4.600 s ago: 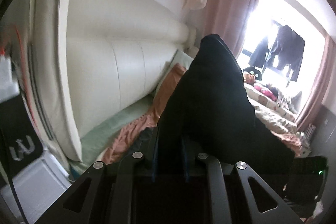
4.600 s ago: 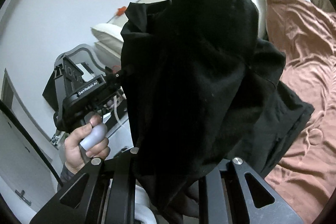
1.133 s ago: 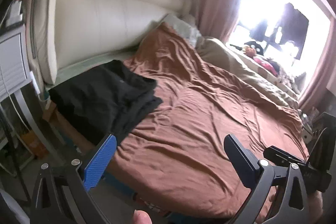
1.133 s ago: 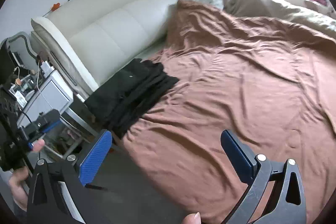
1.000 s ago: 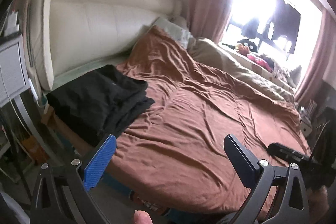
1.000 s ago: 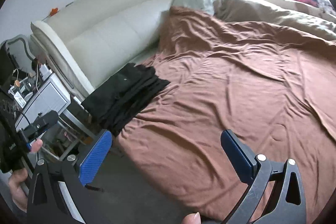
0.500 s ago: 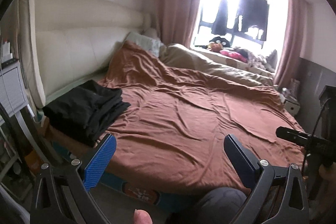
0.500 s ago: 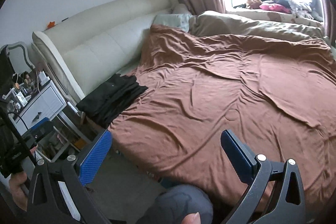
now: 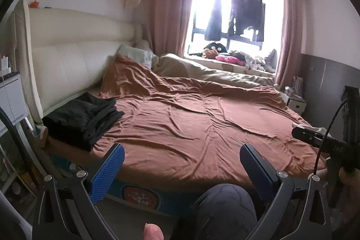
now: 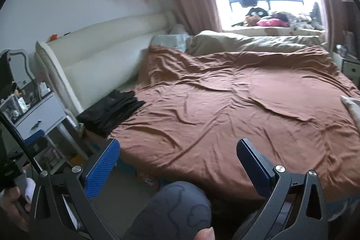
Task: Fold large clothes
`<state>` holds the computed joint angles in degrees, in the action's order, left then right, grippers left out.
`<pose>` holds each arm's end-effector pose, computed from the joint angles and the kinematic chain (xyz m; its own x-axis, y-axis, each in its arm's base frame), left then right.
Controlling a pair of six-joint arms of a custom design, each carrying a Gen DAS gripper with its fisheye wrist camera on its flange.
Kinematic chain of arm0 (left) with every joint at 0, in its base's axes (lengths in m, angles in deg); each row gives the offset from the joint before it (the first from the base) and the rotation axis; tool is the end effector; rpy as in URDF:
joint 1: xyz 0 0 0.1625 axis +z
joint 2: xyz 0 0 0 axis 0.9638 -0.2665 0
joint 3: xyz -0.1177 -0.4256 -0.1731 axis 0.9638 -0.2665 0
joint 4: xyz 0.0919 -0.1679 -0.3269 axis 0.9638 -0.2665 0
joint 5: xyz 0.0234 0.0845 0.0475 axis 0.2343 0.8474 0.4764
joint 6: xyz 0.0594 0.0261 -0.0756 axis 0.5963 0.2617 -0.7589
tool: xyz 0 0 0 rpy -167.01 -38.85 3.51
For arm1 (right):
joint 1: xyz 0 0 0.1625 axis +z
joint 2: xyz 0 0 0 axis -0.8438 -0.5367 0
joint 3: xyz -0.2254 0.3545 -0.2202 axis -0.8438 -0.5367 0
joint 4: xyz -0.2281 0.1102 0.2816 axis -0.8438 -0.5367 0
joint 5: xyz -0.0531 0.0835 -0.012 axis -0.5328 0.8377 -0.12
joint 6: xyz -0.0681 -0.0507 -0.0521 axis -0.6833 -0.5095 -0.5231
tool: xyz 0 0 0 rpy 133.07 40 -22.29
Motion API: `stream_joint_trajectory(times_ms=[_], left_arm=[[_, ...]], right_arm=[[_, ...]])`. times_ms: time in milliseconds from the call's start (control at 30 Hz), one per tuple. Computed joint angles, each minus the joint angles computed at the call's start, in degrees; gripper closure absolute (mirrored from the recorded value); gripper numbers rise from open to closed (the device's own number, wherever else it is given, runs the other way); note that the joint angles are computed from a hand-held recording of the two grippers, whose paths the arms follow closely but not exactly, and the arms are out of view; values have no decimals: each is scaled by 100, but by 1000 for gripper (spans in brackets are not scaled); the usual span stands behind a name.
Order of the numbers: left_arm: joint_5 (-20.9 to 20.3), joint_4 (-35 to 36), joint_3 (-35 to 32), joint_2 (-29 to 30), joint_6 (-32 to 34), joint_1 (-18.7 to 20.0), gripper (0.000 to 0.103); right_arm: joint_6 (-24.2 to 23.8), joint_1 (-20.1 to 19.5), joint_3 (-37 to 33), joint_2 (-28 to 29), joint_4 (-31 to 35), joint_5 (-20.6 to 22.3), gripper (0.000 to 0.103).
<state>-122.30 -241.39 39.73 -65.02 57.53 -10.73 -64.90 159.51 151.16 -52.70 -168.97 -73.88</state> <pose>-0.1636 -0.7386 0.2910 -0.7683 0.2449 -0.5914 0.6352 0.4061 -0.6569 0.2714 -0.7673 0.1555 -0.7930 -0.1985 0.5759 -0.6032 0.3884 -0.6967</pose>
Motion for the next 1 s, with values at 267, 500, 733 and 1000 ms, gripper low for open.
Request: stream_joint_trajectory(times_ms=[267, 500, 733, 1000], left_arm=[[-149, -322, 563, -66, 56, -31, 0], [-284, -616, 893, -125, 119, -40, 0], [-341, -668, 974, -163, 48, -31, 0], [-339, -734, 1066, -187, -43, -40, 0]], right_arm=[[-235, -23, 986, -55, -1449, -252, 0], [-370, -21, 1258, -28, -1835, -358, 0], [-260, -5, 1198, 56, -1891, -422, 0], [-285, -4, 1280, 91, -2029, -387, 0]])
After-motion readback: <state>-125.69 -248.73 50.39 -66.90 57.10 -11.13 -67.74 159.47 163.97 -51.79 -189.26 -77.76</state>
